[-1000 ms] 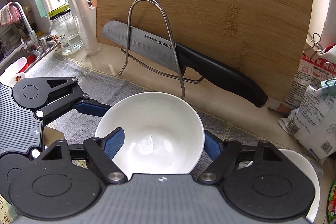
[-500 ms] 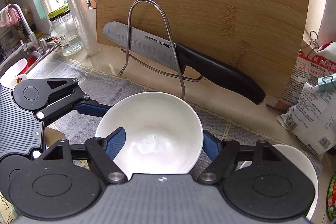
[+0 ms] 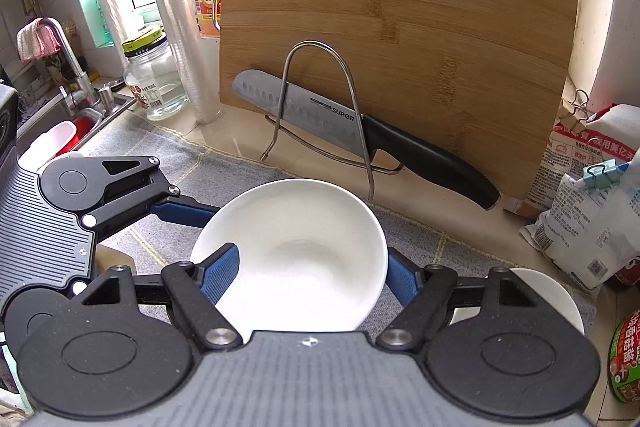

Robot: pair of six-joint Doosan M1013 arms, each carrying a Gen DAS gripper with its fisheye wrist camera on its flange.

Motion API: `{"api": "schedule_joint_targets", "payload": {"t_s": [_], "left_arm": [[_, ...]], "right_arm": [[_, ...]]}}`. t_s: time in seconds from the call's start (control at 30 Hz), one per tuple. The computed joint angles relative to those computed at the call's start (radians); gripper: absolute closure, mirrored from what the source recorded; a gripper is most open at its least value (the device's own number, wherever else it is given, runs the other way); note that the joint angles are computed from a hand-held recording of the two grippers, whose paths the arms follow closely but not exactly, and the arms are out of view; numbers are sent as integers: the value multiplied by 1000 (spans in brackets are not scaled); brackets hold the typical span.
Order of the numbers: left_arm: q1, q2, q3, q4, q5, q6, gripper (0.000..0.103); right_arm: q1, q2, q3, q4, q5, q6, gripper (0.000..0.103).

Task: Organize plates and bowls
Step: 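Carry the second white bowl with the right gripper over the first bowl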

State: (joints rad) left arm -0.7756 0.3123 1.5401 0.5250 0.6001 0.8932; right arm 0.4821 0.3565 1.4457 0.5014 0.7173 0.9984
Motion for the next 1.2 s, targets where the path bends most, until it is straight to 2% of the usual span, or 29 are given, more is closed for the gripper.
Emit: {"api": "schedule_joint_targets", "payload": {"t_s": [0.63,1.2], "left_arm": [[-76,-106,105,118,108,-207,13],[-129,-182,178,168,209,-329,13]], "right_arm": [[53,-79,74,85,13,-73,20],[110,-93,84,116,54,-134,20]]}}
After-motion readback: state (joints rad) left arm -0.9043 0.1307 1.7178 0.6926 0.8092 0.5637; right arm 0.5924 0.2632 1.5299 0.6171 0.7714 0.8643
